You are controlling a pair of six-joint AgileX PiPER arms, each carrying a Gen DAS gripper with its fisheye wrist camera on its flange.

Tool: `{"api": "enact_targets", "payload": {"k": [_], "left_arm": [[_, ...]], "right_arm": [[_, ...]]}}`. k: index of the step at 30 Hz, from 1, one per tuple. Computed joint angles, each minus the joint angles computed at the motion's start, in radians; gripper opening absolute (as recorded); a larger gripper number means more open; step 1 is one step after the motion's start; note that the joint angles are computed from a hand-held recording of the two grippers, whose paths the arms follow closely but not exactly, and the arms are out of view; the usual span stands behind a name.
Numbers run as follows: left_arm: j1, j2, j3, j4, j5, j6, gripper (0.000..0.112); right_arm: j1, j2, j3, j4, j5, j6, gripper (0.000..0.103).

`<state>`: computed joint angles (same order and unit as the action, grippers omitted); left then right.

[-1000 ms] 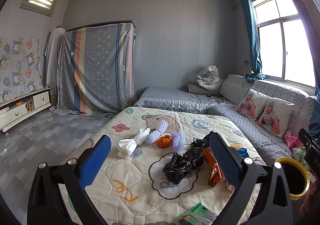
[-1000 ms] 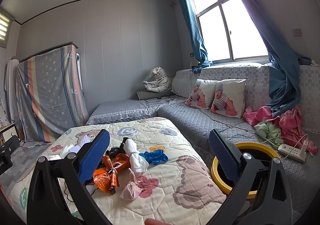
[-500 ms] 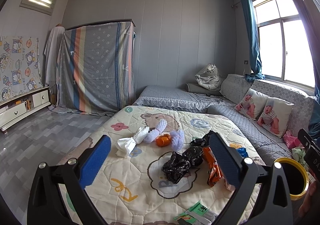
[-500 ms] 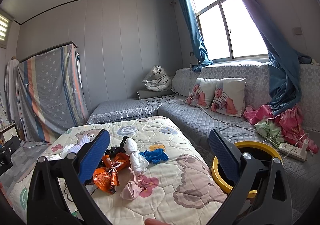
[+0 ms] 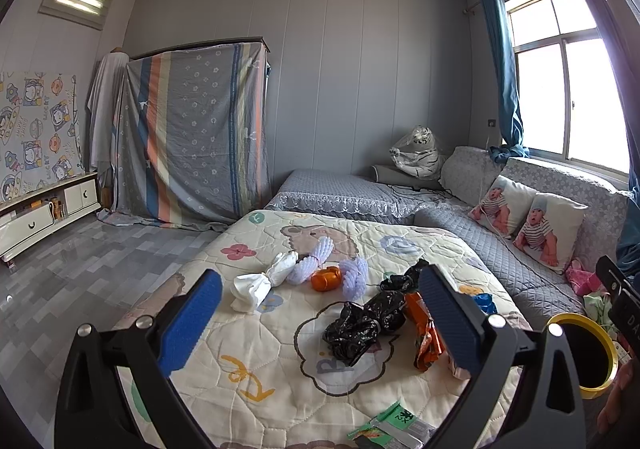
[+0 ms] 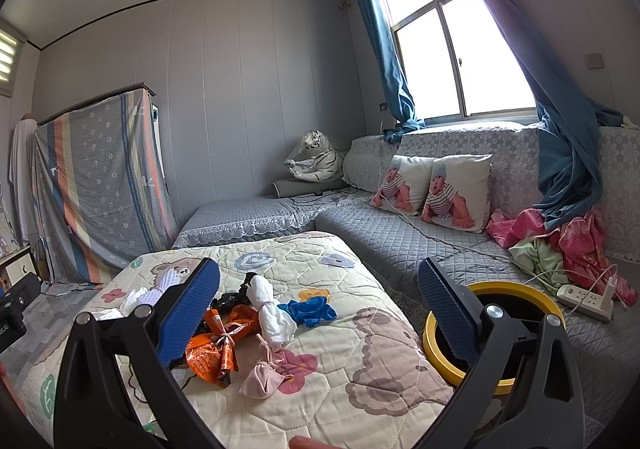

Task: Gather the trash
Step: 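Move both tools toward the white tissue bundle and close both grippers on it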

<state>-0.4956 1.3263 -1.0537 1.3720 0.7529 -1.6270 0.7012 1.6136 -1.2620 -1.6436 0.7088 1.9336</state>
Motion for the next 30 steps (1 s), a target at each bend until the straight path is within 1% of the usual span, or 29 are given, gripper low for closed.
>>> {"api": "enact_targets", "payload": {"k": [4, 12, 14, 15, 17, 18, 19, 21, 23, 25, 26, 28, 30], "left_arm": [[-0.002, 0.004, -0.001, -0.003, 0.013, -0.005, 0.095], [0.035, 0.025, -0.019, -0.026, -0.006, 0.004, 0.095], [0.068, 0.028, -0.019, -0.029, -0.047, 0.013, 0.095], [0.092, 0.029, -0.019, -0.042, -0.079, 0.029, 0.095], [0.154, 0.037, -0.037, -0.119, -0.143, 0.113, 0.095], [0.207, 0.041, -0.047, -0.191, -0.209, 0.202, 0.095], [0.254, 0.052, -0.063, -0.276, -0.253, 0.302, 0.095], [0.335, 0.083, -0.095, -0.455, -0.318, 0.502, 0.095], [0.417, 0.13, -0.123, -0.645, -0.383, 0.702, 0.095], [0.478, 0.175, -0.138, -0.833, -0.432, 0.902, 0.095], [0.509, 0.2, -0.136, -0.932, -0.477, 1.002, 0.095], [0.559, 0.26, -0.169, -1.128, -0.488, 1.202, 0.095], [0.603, 0.317, -0.211, -1.301, -0.477, 1.402, 0.095]], "right_arm": [[-0.006, 0.002, -0.004, 0.005, -0.006, -0.003, 0.095], [-0.007, 0.004, -0.006, 0.008, -0.006, -0.005, 0.095], [-0.013, 0.008, -0.013, 0.021, -0.017, -0.017, 0.095], [-0.024, 0.014, -0.02, 0.029, -0.037, -0.023, 0.095], [-0.054, 0.025, -0.031, 0.036, -0.101, -0.029, 0.095], [-0.075, 0.035, -0.045, 0.045, -0.146, -0.044, 0.095], [-0.092, 0.046, -0.059, 0.064, -0.189, -0.074, 0.095], [-0.129, 0.086, -0.114, 0.153, -0.264, -0.187, 0.095], [-0.17, 0.13, -0.179, 0.311, -0.336, -0.357, 0.095], [-0.203, 0.18, -0.244, 0.486, -0.392, -0.557, 0.095], [-0.217, 0.209, -0.279, 0.576, -0.407, -0.657, 0.095], [-0.248, 0.262, -0.342, 0.776, -0.444, -0.853, 0.095], [-0.267, 0.323, -0.417, 0.976, -0.452, -1.053, 0.095]]}}
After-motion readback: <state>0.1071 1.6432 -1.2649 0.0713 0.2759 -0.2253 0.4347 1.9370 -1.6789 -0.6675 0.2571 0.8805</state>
